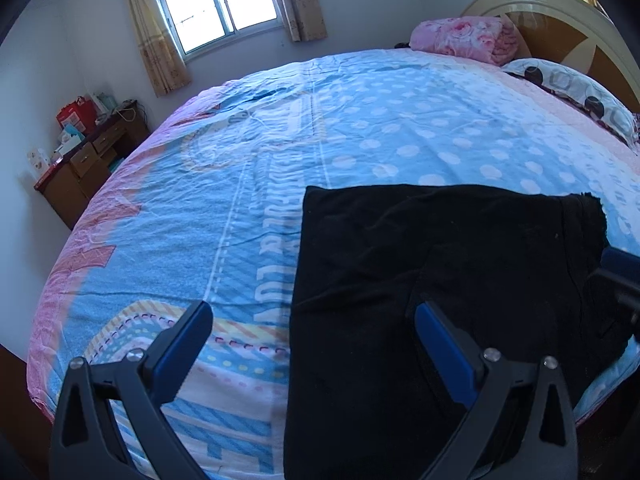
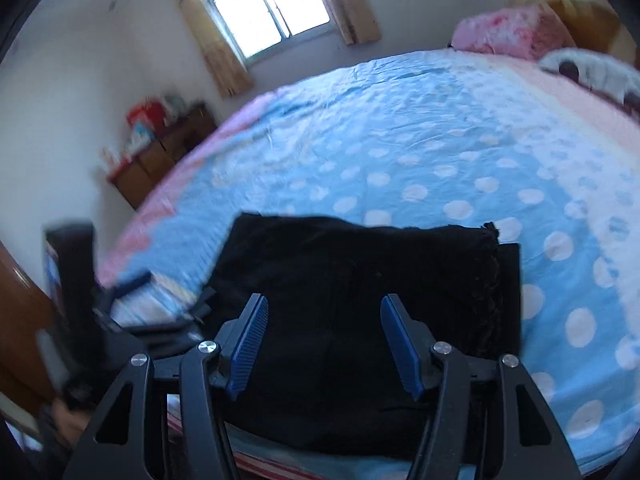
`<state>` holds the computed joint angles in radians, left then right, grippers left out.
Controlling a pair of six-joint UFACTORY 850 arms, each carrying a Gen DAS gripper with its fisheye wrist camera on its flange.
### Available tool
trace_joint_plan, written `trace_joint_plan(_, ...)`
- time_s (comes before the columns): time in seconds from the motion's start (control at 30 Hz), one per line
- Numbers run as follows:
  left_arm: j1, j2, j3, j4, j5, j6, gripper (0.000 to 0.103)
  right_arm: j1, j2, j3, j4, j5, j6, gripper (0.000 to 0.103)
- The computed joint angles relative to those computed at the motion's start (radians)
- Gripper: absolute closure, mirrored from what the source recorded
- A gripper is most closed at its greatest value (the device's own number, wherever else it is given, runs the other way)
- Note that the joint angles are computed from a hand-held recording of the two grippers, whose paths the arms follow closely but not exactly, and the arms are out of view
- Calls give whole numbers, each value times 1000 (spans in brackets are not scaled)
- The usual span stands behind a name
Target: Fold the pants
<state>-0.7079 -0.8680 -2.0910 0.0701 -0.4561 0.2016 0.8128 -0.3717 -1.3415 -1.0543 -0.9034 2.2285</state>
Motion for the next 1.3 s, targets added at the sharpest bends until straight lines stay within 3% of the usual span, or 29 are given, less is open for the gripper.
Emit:
trace_joint_plan(0.2, -5, 29, 48, -14, 6, 6, 0, 30, -8, 10, 130, -19, -151, 42)
trace_joint_plan(0.5, -23, 63, 108, -3, 3, -9, 0, 89, 23, 62, 194, -97, -168, 42)
trace_joint_plan(0.6, -30, 78, 135, 6, 20, -7, 0, 102, 12, 28, 225, -170, -197, 42)
trace_joint_plan(0.73, -26, 84, 144, -24, 31, 15, 0, 125, -19, -35, 229, -348, -234, 42)
trace_joint_plan(0.77, -20, 83, 140, -58, 30, 40, 0, 131, -16, -33, 213, -358, -225, 42)
trace_joint_plan(0.9, 14, 69, 112, -234, 21, 172, 0, 138, 67, 76, 117, -257, -56, 42)
trace_joint_plan(1.07, 48, 8, 1, -348, -43, 255, 0, 117, 208, 309, -77, -66, 366, 42)
trace_joint_plan(1.17, 51, -38, -75, -318, -64, 251, 0, 105, 233, 365, -135, -37, 474, 42)
trace_joint_plan(1.3, 60, -140, -251, -340, -174, 270, 0, 86, 230, 385, -166, -60, 518, 42)
